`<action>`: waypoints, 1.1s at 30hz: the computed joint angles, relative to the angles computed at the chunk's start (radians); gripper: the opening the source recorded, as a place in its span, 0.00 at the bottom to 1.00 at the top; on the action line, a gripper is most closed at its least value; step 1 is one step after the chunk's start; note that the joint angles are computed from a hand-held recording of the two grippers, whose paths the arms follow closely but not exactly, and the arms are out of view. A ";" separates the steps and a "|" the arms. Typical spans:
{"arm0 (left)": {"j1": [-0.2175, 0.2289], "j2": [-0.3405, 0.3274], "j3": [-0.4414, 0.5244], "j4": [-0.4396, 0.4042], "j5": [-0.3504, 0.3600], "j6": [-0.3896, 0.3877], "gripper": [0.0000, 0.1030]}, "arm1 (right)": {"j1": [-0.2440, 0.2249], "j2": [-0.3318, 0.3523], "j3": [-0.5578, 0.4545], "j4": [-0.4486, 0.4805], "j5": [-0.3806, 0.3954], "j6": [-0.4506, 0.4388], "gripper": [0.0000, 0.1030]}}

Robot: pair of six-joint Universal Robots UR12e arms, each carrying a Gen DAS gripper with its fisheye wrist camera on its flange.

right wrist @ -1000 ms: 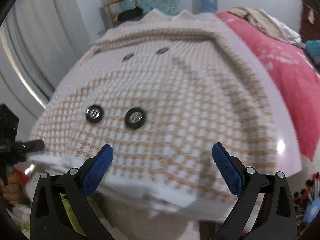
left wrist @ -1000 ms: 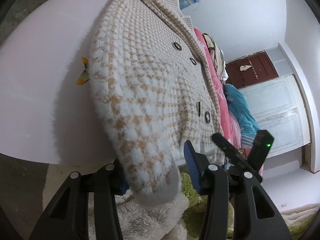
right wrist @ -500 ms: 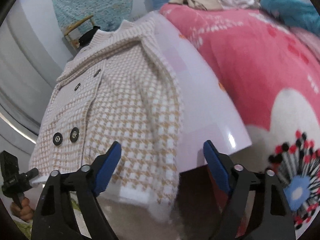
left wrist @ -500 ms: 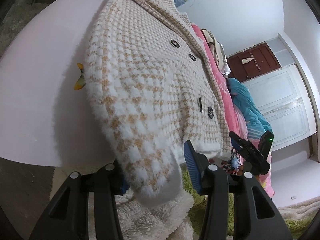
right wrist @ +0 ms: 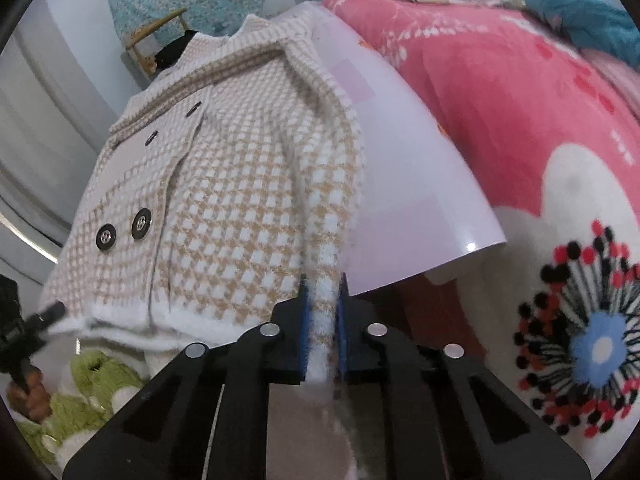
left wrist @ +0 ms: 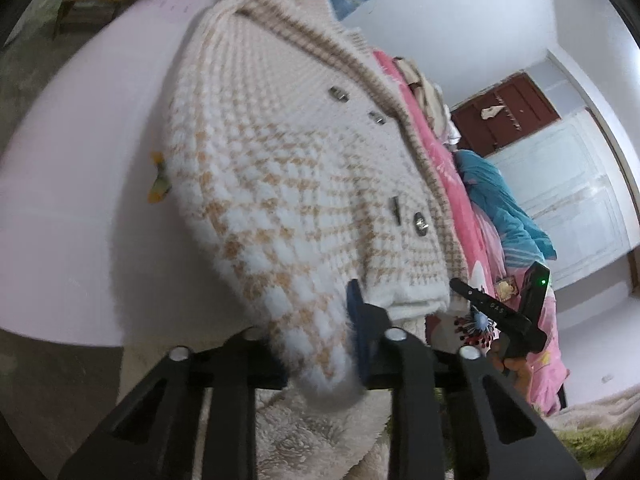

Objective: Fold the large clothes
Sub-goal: 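Grasp the hem with the right gripper while the left gripper folds it toward the collar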

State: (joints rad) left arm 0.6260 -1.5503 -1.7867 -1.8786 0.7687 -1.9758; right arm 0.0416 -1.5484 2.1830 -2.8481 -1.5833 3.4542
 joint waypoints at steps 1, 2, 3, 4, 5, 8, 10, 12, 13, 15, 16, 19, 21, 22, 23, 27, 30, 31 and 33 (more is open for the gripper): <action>0.002 0.002 0.001 -0.005 -0.010 0.012 0.14 | 0.006 0.000 -0.006 -0.008 -0.008 -0.001 0.06; 0.006 0.005 0.004 -0.012 -0.026 0.029 0.12 | 0.006 -0.011 0.004 -0.021 -0.014 -0.001 0.05; 0.010 0.005 0.012 -0.038 -0.048 0.053 0.11 | 0.009 -0.014 -0.002 -0.038 -0.021 0.003 0.05; 0.013 0.002 0.021 -0.062 -0.066 0.072 0.11 | 0.008 -0.018 -0.003 -0.053 -0.019 0.006 0.05; 0.015 -0.001 0.031 -0.084 -0.087 0.088 0.10 | 0.008 -0.021 -0.007 -0.074 -0.015 0.011 0.05; 0.010 -0.017 0.061 -0.125 -0.135 0.100 0.10 | -0.002 -0.019 -0.022 -0.134 0.000 0.020 0.05; 0.000 -0.037 0.091 -0.152 -0.176 0.097 0.10 | -0.013 -0.008 -0.041 -0.165 0.022 0.027 0.05; -0.015 -0.060 0.124 -0.163 -0.218 0.079 0.10 | -0.018 0.007 -0.063 -0.196 0.027 0.031 0.05; -0.025 -0.069 0.138 -0.154 -0.235 0.059 0.10 | -0.019 0.022 -0.081 -0.207 0.028 0.031 0.05; -0.041 -0.094 0.169 -0.145 -0.256 0.024 0.10 | -0.033 0.029 -0.091 -0.226 0.042 0.025 0.05; -0.052 -0.111 0.189 -0.145 -0.269 -0.002 0.10 | -0.038 0.050 -0.119 -0.229 0.055 0.022 0.05; -0.080 -0.147 0.223 -0.072 -0.282 -0.098 0.10 | -0.047 0.090 -0.173 -0.228 0.080 0.014 0.05; -0.098 -0.162 0.232 0.003 -0.281 -0.175 0.11 | -0.051 0.117 -0.205 -0.221 0.096 0.014 0.05; -0.108 -0.172 0.237 0.043 -0.284 -0.216 0.12 | -0.055 0.142 -0.233 -0.222 0.107 0.016 0.05; -0.116 -0.181 0.239 0.089 -0.286 -0.261 0.14 | -0.055 0.150 -0.241 -0.221 0.110 0.019 0.06; -0.140 -0.222 0.253 0.214 -0.277 -0.404 0.16 | -0.068 0.218 -0.309 -0.195 0.145 0.034 0.08; -0.160 -0.257 0.266 0.295 -0.238 -0.504 0.22 | -0.073 0.254 -0.344 -0.150 0.162 0.034 0.18; -0.163 -0.263 0.267 0.315 -0.223 -0.527 0.26 | -0.074 0.264 -0.352 -0.134 0.166 0.034 0.24; -0.168 -0.270 0.260 0.382 -0.195 -0.585 0.41 | -0.073 0.271 -0.358 -0.106 0.150 0.044 0.41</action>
